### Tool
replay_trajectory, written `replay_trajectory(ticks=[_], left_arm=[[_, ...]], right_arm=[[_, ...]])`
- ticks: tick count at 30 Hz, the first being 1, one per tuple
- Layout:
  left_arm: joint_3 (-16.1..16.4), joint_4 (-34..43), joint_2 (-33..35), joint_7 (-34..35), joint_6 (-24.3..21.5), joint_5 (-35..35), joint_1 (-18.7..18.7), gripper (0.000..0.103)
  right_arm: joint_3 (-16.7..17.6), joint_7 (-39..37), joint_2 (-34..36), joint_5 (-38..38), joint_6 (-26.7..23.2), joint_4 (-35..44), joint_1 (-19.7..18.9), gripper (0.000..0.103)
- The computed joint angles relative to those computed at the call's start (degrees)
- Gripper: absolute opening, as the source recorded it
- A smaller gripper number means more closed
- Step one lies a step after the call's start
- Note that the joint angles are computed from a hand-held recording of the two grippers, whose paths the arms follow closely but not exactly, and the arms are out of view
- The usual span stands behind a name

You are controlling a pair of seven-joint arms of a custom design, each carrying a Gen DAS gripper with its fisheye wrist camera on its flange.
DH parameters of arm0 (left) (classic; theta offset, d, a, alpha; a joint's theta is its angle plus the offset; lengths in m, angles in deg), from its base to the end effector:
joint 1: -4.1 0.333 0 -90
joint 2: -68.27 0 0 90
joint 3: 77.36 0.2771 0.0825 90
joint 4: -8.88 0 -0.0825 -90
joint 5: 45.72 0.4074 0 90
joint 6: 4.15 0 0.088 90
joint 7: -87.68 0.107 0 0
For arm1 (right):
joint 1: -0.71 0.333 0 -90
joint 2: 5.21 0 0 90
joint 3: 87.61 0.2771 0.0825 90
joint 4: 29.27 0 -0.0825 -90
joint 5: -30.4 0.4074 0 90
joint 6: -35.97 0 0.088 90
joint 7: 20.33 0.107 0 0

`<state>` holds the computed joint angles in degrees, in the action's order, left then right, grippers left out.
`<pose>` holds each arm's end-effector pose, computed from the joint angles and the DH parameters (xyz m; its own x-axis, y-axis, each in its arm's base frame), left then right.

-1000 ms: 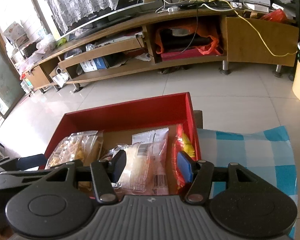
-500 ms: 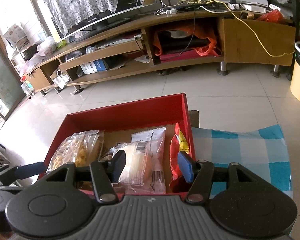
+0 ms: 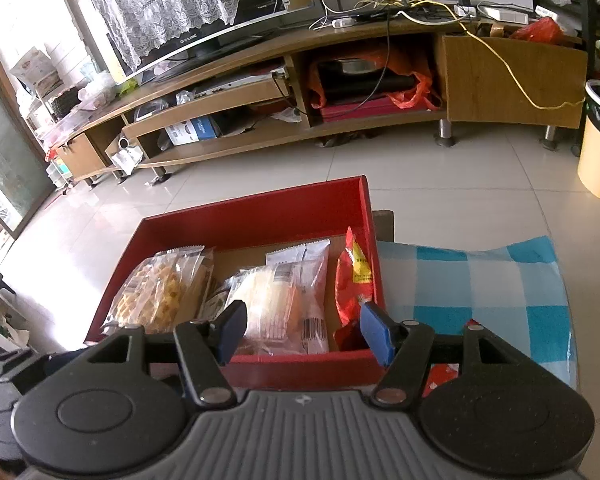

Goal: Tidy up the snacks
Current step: 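Move the left tool to the sausage pack while the right tool moves to the brown barcoded pack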

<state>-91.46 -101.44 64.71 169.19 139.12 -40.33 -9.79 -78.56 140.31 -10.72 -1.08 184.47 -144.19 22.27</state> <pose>0.5404 -0.2911 0.5414 -0.3859 -0.9224 -0.0169 -0.7355 0.3186 -0.5979 0.5120 0.3174 0.5281 -0.1876 -0.9325 -0.3085 -0.6805 0.3499 -0.6438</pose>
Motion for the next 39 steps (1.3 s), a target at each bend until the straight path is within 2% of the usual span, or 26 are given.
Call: replay_trajectory(ticks=[4, 12, 17, 22, 25, 27, 29, 35, 39], left_arm=[[0.1, -3.7, -3.1, 2.8, -1.6, -3.8, -0.3, 0.086], [-0.7, -10.3, -8.0, 6.7, -5.4, -7.2, -1.2, 0.087], [-1.3, -11.8, -8.5, 7.3, -7.4, -7.5, -1.5, 0.088], [-2.2, -11.7, -7.1, 5.7, -8.6, -4.3, -1.5, 0.088], [-2.0, -12.0, -6.6, 5.3, -8.3, -4.2, -1.7, 0.093], [-1.6, -12.2, -6.8, 6.0, -8.3, -5.0, -1.9, 0.088], [-1.5, -12.9, -7.6, 6.4, -7.8, -5.0, -1.9, 0.076], [-0.9, -13.3, -8.9, 8.0, -9.4, -6.9, -1.6, 0.075], [-0.2, -14.2, -10.3, 10.0, -10.2, -9.2, -1.2, 0.075]], right_arm=[[0.3, -0.1, -1.9, 0.3, -0.6, -1.7, 0.1, 0.062], [1.1, -1.9, -6.1, 1.9, -1.9, -5.6, 0.0, 0.063], [1.4, -3.0, -8.7, 3.0, -2.5, -8.3, -0.2, 0.063], [1.5, -3.9, -10.3, 3.9, -2.3, -10.1, -0.6, 0.063], [1.5, -4.7, -10.7, 4.5, -1.9, -10.6, -0.8, 0.063], [1.5, -5.3, -10.8, 5.0, -1.8, -10.7, -0.8, 0.063], [1.4, -6.0, -10.8, 5.7, -1.8, -10.9, -0.7, 0.063], [0.2, -11.8, -10.0, 10.7, -1.0, -11.0, 0.7, 0.063], [-1.4, -17.4, -8.7, 18.1, 0.8, -11.4, 2.2, 0.063]])
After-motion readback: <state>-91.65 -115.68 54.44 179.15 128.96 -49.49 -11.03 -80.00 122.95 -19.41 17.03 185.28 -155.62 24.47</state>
